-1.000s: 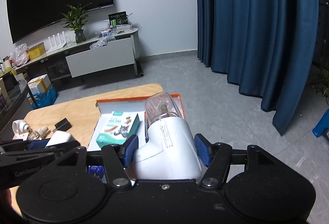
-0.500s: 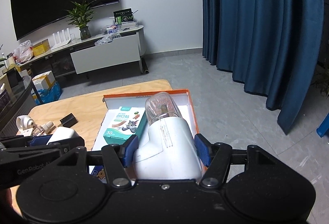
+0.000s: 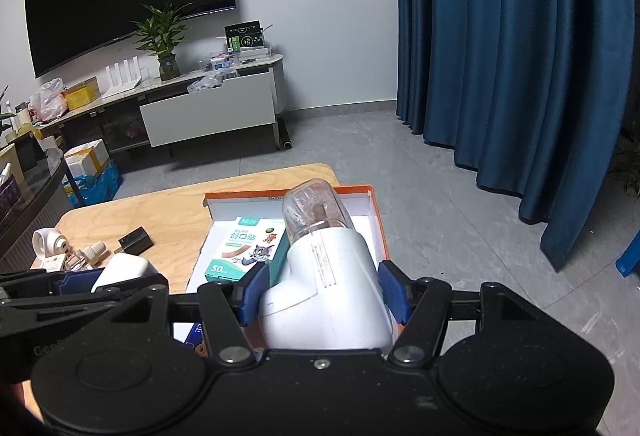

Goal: Organize rigid objects
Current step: 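Hold white charger with left gripper while right holds diffuser above the box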

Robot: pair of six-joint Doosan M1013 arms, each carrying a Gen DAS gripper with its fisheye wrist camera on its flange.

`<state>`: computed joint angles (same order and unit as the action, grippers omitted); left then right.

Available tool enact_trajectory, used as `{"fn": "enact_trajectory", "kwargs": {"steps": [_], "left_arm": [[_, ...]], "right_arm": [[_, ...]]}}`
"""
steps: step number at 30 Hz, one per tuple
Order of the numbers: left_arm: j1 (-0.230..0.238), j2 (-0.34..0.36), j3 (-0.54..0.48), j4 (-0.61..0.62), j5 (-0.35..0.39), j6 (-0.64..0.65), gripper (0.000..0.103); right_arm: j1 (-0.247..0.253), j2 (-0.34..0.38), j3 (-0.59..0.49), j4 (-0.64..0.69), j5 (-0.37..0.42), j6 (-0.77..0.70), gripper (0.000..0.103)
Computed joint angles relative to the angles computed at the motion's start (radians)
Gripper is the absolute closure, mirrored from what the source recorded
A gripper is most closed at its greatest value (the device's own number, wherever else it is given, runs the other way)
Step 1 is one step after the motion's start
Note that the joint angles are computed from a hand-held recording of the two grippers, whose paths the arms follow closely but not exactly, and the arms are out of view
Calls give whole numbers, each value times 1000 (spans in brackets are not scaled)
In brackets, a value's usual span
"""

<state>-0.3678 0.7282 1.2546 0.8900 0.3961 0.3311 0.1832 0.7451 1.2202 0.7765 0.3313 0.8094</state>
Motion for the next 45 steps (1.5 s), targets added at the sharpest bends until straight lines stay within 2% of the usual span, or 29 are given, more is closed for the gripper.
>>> {"fn": "enact_trajectory", "kwargs": {"steps": [45], "left_arm": [[-1, 0, 1, 9, -1, -18, 60]], "right_arm": [[8, 6, -19, -3, 15, -13, 31]]}}
